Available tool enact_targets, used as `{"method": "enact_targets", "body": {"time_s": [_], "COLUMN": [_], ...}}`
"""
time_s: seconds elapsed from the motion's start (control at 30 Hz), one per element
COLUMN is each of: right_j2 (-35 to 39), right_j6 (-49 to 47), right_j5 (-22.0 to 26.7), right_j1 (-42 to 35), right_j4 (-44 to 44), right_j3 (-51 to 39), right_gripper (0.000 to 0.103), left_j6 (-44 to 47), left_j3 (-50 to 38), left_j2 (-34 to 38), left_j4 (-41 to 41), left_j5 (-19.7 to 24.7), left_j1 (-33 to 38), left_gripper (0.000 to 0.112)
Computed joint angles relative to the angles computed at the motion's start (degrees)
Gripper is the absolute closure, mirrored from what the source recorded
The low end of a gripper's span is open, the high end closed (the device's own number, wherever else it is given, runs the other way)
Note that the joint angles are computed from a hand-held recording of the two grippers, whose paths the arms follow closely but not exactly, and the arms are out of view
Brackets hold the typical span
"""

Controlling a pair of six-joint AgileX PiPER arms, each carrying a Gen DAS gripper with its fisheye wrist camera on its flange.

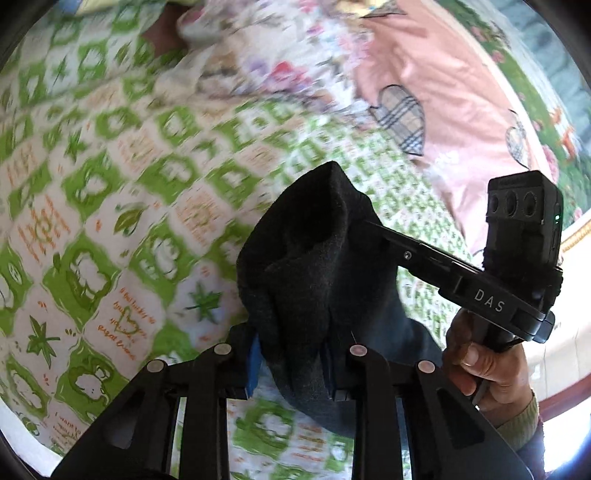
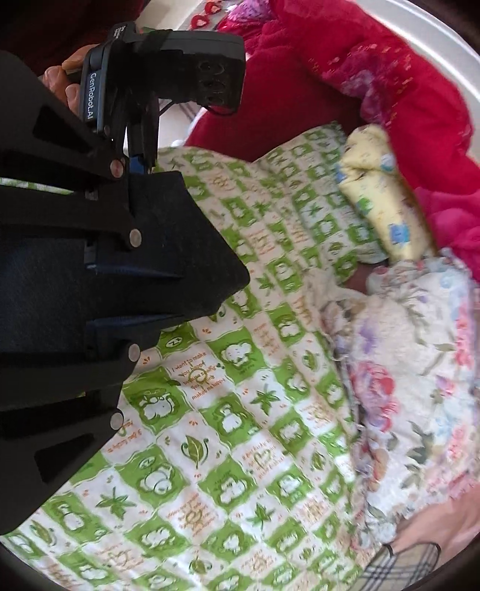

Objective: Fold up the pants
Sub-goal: 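Grasp the folded pants end with the right gripper and lift it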

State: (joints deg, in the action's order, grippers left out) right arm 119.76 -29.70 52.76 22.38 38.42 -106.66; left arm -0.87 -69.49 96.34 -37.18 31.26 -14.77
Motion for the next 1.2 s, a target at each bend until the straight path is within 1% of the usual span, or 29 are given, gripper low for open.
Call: {"method": "enact_targets", "body": {"time_s": [0.13, 0.33, 0.43, 0.57, 0.7, 0.8, 0.87, 1.0, 1.2], "right_j2": [-7.3, -17.8, -22.9, -29.6, -36.4, -40.8, -42.9, -46.6, -48.3], "right_j6": [-5.1, -14.9, -21.0, -29.8, -37.1, -39.4, -40.3, -42.6, -46.3], "right_j5": [-4.2, -7.5, -8.5, -7.8, -4.3, -2.0, -0.4, 4.7, 12.1], "right_j1": [-1.8, -6.5, -9.5, -14.8, -21.8, -27.1, -30.5, -39.6, -51.5], "right_j4": [5.6, 17.4, 24.8, 35.1, 42.7, 44.8, 45.4, 46.4, 46.6], "right_j3": [9.2, 22.4, 29.4, 38.8, 47.8, 53.0, 55.6, 61.4, 67.4], "right_gripper": [0.084, 0.085, 0.085, 0.085, 0.085, 0.085, 0.085, 0.085, 0.085], "left_j6": [-0.5, -1.3, -3.3, -5.2, -7.2, -8.8, -9.5, -12.2, -15.6], "left_j3": [-2.0, -6.3, -9.5, -14.1, -18.1, -22.0, -24.5, -29.8, -37.9], "left_j2": [-1.5, -3.3, -3.4, -2.5, -1.5, 0.8, 2.5, 6.3, 12.4], "left_j4": [0.6, 2.2, 4.4, 6.8, 9.8, 12.3, 13.2, 17.5, 23.3], "left_j5": [1.0, 2.3, 3.1, 4.0, 4.9, 5.6, 6.2, 7.3, 10.9], "left_j1": [-1.7, -5.9, -8.8, -13.1, -18.3, -22.4, -24.6, -30.0, -36.6], "left_gripper": [0.087, 0.087, 0.087, 0.087, 0.087, 0.087, 0.087, 0.087, 0.087]}}
